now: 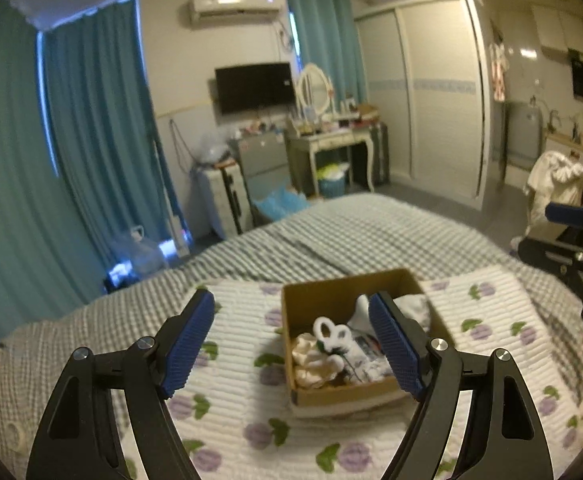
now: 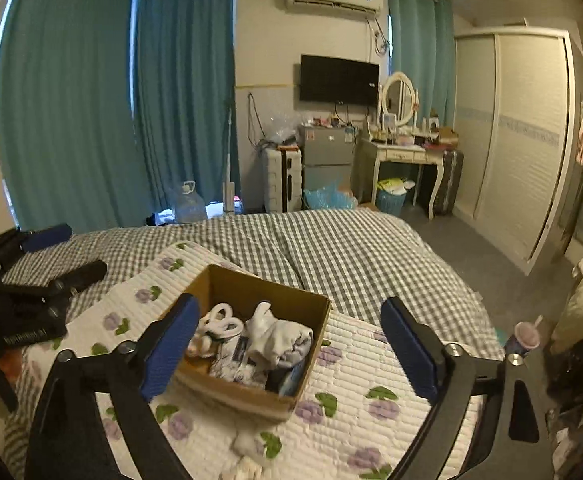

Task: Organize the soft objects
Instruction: 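Grasp the white mask with the right gripper while the left grasps the small white bottle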

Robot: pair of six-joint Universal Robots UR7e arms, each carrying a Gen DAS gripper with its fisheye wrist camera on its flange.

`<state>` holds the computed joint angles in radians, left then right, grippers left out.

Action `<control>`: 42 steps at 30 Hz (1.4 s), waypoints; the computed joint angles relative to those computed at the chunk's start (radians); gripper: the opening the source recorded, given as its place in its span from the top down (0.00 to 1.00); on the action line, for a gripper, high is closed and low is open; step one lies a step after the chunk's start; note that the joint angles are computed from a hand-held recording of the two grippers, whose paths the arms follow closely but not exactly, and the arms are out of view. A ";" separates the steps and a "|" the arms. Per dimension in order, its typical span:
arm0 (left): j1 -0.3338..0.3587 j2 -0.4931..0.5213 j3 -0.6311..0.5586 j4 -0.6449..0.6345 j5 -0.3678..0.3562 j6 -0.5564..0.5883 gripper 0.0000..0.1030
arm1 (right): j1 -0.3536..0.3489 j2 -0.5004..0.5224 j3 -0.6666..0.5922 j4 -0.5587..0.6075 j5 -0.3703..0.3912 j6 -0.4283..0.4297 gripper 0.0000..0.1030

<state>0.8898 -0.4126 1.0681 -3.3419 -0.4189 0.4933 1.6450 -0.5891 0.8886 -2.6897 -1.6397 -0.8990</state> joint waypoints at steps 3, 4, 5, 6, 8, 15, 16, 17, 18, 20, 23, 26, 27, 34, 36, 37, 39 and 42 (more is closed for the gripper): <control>-0.038 -0.064 0.123 -0.065 0.013 -0.047 0.09 | 0.006 -0.099 0.157 -0.065 -0.010 -0.027 0.05; -0.049 -0.082 0.163 -0.082 0.024 -0.079 0.09 | 0.006 -0.121 0.198 -0.082 -0.013 -0.035 0.02; -0.060 -0.100 0.202 -0.073 0.039 -0.132 0.09 | 0.002 -0.146 0.240 -0.100 -0.012 -0.043 0.00; -0.063 -0.110 0.225 -0.061 0.044 -0.164 0.09 | -0.004 -0.176 0.299 -0.126 -0.013 -0.050 0.00; -0.073 -0.124 0.278 -0.071 0.063 -0.208 0.09 | -0.015 -0.201 0.353 -0.133 -0.022 -0.063 0.00; -0.057 -0.079 0.346 -0.059 0.103 -0.274 0.09 | -0.080 -0.177 0.469 -0.161 -0.108 -0.086 0.00; -0.045 -0.071 0.355 -0.031 0.094 -0.301 0.09 | -0.089 -0.164 0.471 -0.161 -0.118 -0.089 0.00; -0.039 -0.069 0.362 -0.012 0.089 -0.324 0.09 | -0.097 -0.150 0.470 -0.161 -0.128 -0.092 0.00; -0.028 -0.065 0.371 0.017 0.078 -0.360 0.09 | -0.108 -0.129 0.467 -0.167 -0.141 -0.092 0.00; -0.007 -0.040 0.366 0.028 0.073 -0.408 0.09 | -0.122 -0.096 0.457 -0.183 -0.160 -0.092 0.00; 0.030 -0.026 0.371 0.127 0.028 -0.531 0.09 | -0.142 -0.045 0.433 -0.179 -0.176 -0.089 0.00; 0.056 -0.007 0.362 0.186 0.006 -0.585 0.09 | -0.148 0.000 0.399 -0.180 -0.200 -0.082 0.01; 0.064 0.000 0.355 0.206 0.001 -0.601 0.09 | -0.151 0.017 0.385 -0.178 -0.208 -0.074 0.07; 0.111 -0.003 0.346 0.369 -0.056 -0.722 0.09 | -0.156 0.095 0.309 -0.138 -0.230 -0.044 0.33; 0.117 -0.004 0.341 0.390 -0.066 -0.734 0.09 | -0.153 0.112 0.298 -0.155 -0.250 -0.054 0.43; 0.118 -0.004 0.340 0.398 -0.071 -0.737 0.09 | -0.153 0.116 0.295 -0.161 -0.255 -0.051 0.46; 0.118 -0.003 0.334 0.417 -0.075 -0.743 0.09 | -0.155 0.113 0.295 -0.153 -0.249 -0.044 0.55; 0.112 -0.001 0.332 0.421 -0.074 -0.737 0.09 | -0.162 0.094 0.303 -0.133 -0.222 -0.023 0.61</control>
<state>1.0015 -0.4134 1.4001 -2.9212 -0.4927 -0.2434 1.4829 -0.4952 1.1918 -2.8227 -1.8617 -0.9224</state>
